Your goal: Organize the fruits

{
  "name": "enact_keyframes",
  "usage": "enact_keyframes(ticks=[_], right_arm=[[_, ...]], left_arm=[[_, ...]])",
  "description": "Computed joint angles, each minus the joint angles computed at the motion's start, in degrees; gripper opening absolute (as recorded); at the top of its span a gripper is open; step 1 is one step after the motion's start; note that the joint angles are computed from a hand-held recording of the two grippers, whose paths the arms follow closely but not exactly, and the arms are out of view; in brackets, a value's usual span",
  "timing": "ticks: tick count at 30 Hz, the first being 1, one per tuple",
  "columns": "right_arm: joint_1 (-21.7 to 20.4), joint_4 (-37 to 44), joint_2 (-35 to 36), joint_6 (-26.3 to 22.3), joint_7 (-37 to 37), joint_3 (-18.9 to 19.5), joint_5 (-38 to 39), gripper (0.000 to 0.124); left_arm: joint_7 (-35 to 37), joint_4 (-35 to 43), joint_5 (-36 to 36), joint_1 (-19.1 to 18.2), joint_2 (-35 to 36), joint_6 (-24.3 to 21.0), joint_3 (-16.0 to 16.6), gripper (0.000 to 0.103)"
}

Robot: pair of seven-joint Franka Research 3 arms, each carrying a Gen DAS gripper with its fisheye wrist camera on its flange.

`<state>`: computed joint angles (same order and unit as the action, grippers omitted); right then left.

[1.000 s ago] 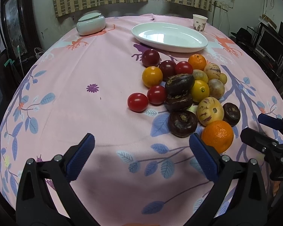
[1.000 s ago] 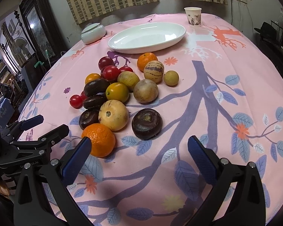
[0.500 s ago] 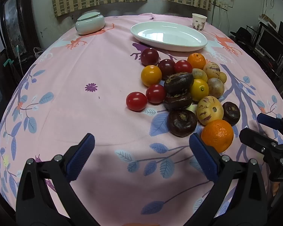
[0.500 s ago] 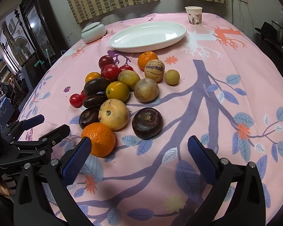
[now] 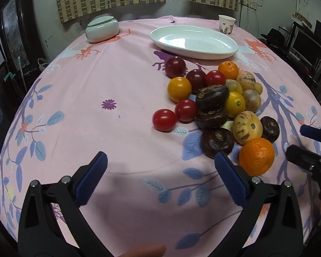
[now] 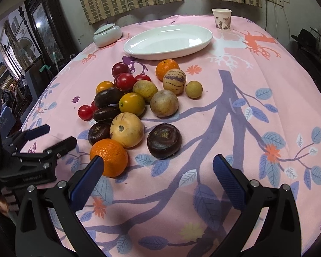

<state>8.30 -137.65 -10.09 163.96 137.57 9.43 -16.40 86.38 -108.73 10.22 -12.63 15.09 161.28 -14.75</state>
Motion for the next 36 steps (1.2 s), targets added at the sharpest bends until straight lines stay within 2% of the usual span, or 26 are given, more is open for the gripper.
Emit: enact_keyframes(ticks=[5, 9, 13, 14, 15, 17, 19, 20, 21, 22, 26, 29, 31, 32, 36], right_arm=[[0.07, -1.00, -0.33, 0.82, -2.09, -1.02, 2.60, 0.102], [1.78, -0.32, 0.91, 0.81, -7.30, -2.48, 8.05, 0.102], [1.88, 0.39, 1.02, 0.25, -10.14, -2.63, 9.12, 0.102], [1.94, 0.49, 0.92, 0.02, -11.03, -2.78, 9.53, 0.102], [1.89, 0.58, 0.86, -0.22, -11.69, -2.84, 9.73, 0.102], [1.71, 0.72, 0.65, -0.73, -12.95, -3.03, 10.10, 0.102], [1.62, 0.76, 0.50, -1.03, -14.23, -3.46, 11.21, 0.102], [1.47, 0.93, 0.57, -1.29, -14.63, -3.52, 11.50, 0.102], [1.39, 1.27, 0.75, -1.81, -15.21, -3.66, 11.86, 0.102], [1.41, 1.55, 0.89, -2.31, -15.78, -3.75, 12.25, 0.102], [1.65, 4.27, 2.48, -6.66, -18.89, -3.89, 11.58, 0.102], [2.77, 7.26, 4.59, -11.36, -24.26, -4.27, 11.05, 0.102], [3.93, 8.59, 5.96, -12.43, -30.32, -4.94, 13.66, 0.102], [4.06, 9.63, 6.78, -13.78, -30.64, -4.94, 12.83, 0.102], [4.57, 12.97, 9.44, -16.57, -29.69, -5.40, 7.73, 0.086]], left_arm=[[4.55, 3.64, -1.32, 1.74, 2.38, -1.66, -0.66, 0.101], [8.32, 9.22, -2.84, 2.04, 5.77, -6.75, -1.60, 0.101], [7.74, 13.79, -0.73, -0.17, 9.00, -8.41, 0.02, 0.098], [7.72, 15.84, -1.05, -0.28, 10.37, -10.14, -0.07, 0.089], [8.06, 17.19, -1.68, -0.12, 11.30, -11.47, -0.37, 0.074], [11.25, 19.99, -5.37, 1.45, 13.31, -14.57, -2.54, 0.066], [11.45, 21.01, -5.64, 0.81, 14.14, -14.98, -2.10, 0.065], [12.15, 21.26, -5.76, 0.71, 14.49, -14.52, -2.21, 0.057], [13.22, 21.41, -6.32, 0.94, 14.76, -14.17, -2.64, 0.040], [14.54, 21.81, -7.18, 1.31, 15.16, -14.16, -3.26, 0.028], [15.64, 21.41, -6.94, 0.62, 15.34, -12.12, -2.77, 0.027], [17.22, 21.14, -8.58, 1.57, 15.40, -11.67, -3.68, 0.028], [18.31, 20.55, -9.82, 2.22, 15.35, -10.66, -4.28, 0.028], [18.71, 20.48, -10.22, 2.37, 15.41, -10.37, -4.44, 0.028], [19.93, 20.69, -11.76, 2.91, 15.62, -10.60, -4.94, 0.028]])
